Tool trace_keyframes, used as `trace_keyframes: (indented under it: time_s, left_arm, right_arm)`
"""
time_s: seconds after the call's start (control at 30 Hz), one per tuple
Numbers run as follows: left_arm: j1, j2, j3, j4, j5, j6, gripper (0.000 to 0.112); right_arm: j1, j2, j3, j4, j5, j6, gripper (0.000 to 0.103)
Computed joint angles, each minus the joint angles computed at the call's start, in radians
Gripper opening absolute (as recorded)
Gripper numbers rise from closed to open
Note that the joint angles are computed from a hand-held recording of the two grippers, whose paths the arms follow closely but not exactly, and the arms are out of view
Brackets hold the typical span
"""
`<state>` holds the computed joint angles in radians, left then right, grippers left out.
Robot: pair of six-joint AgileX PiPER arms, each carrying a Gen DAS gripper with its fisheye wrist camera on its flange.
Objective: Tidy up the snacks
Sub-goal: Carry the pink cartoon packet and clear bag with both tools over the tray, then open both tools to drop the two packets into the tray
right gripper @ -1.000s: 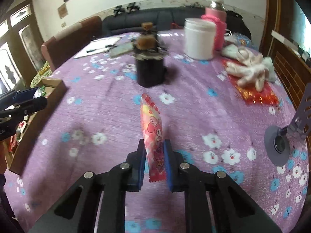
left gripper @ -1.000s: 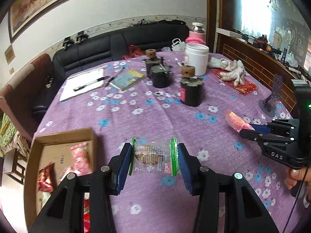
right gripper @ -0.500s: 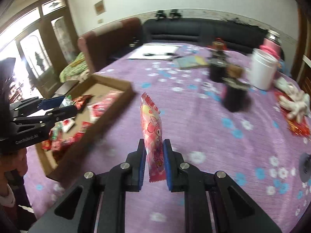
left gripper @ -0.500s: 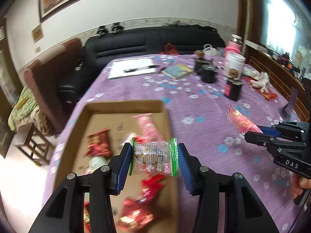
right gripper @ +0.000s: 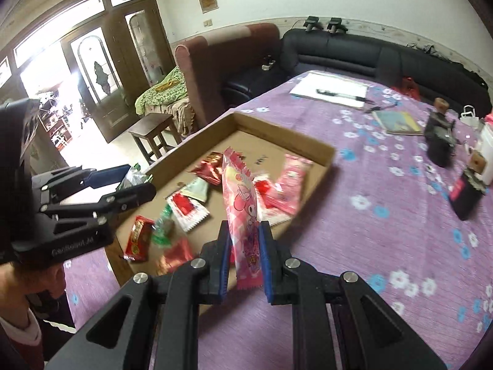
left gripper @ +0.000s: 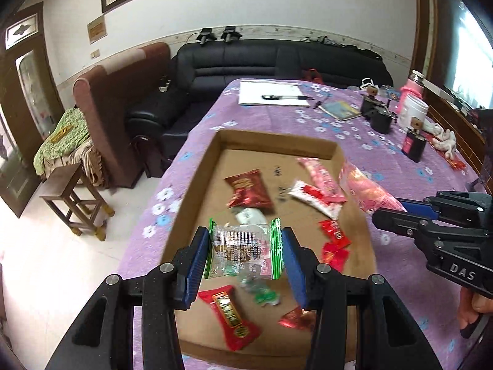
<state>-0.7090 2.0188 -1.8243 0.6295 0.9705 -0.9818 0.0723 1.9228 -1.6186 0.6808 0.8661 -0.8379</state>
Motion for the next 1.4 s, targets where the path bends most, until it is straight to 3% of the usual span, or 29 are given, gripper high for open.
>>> trace_keyframes:
  time_s: [0.47,1.27,1.33,1.4]
  left_arm:
    - [0.071,-0.001,0.089,-0.039,-0.066,0.0,0.051]
    - [0.096,0.043,0.047,-0.083,-0.044,0.036,0.053]
    - [0.095,0.046,0.042,-0.082,-0.039,0.035,0.056]
    - [0.094,0.045,0.041,-0.075,-0.04,0.021,0.074]
  right_arm:
    - [0.109,0.115,-0.119,-0.133,-0.032,0.159,0.017]
    - [0.123,0.159,-0.173,-0.178,-0.021,0.21,0.018]
    - [0.115,0.162,-0.179,-0.156,-0.012,0.204,0.025]
    - [0.113,0.15,-0.165,-0.158,-0.036,0.207,0.039]
